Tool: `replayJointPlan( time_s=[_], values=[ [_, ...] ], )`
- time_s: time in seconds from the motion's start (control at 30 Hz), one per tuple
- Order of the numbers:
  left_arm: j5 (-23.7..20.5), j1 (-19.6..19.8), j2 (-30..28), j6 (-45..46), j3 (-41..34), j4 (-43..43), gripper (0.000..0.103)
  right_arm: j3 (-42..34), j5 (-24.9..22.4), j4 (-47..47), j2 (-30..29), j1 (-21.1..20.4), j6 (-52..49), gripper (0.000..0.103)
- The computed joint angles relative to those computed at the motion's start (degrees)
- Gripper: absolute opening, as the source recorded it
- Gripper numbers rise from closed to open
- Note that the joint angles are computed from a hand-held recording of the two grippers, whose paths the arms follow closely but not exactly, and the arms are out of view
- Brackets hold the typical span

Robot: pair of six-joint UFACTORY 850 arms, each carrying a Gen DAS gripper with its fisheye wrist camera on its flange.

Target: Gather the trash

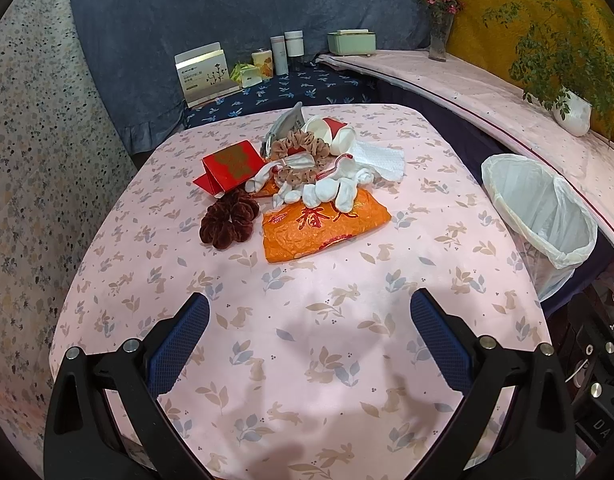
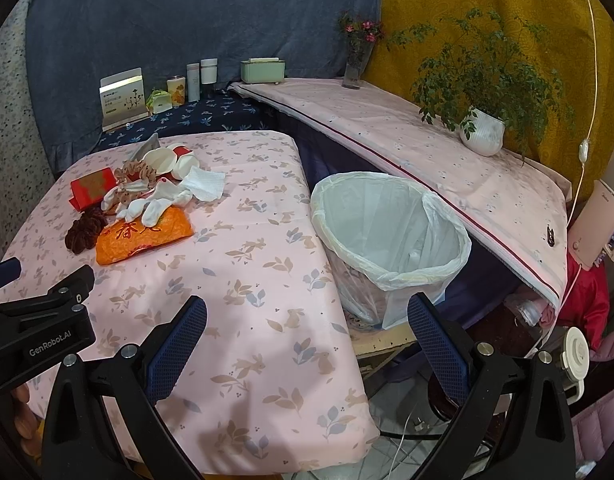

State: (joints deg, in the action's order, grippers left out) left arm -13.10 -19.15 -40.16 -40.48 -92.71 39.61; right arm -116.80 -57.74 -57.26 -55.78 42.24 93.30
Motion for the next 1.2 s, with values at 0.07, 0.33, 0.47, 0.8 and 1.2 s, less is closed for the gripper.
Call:
replayJointPlan(
  time_s=[0.07,0.33,0.47,0.8,1.2],
  values=[
    [0.03,-0.02,0.01,-0.29,0.04,0.29,0.096,-0.06,-0.07,-0.07,-0.04,0.03,0.03,0.096],
    [0.09,0.00,0.12,-0.16,0.09,0.25,0.096,0.13,-0.09,-0.07,0.07,0.00,0.10,0.096],
    [0.35,0.04,0.21,0.10,0.17,-0.08,0.096,0.13,-0.08,-0.14,0.08,-0.01,0.09,0.096],
    [0.98,0.00,0.45,0.95,0.40,-0.79,0.096,0.06,-0.37,-0.10,0.05,0.01,-0.13,0.096],
    [2.11,0.43,0.59,6.56,0.76,-6.41,0.096,0.31,-0.72,-0.30,0.13,0.02,-0.08,0.096]
  ],
)
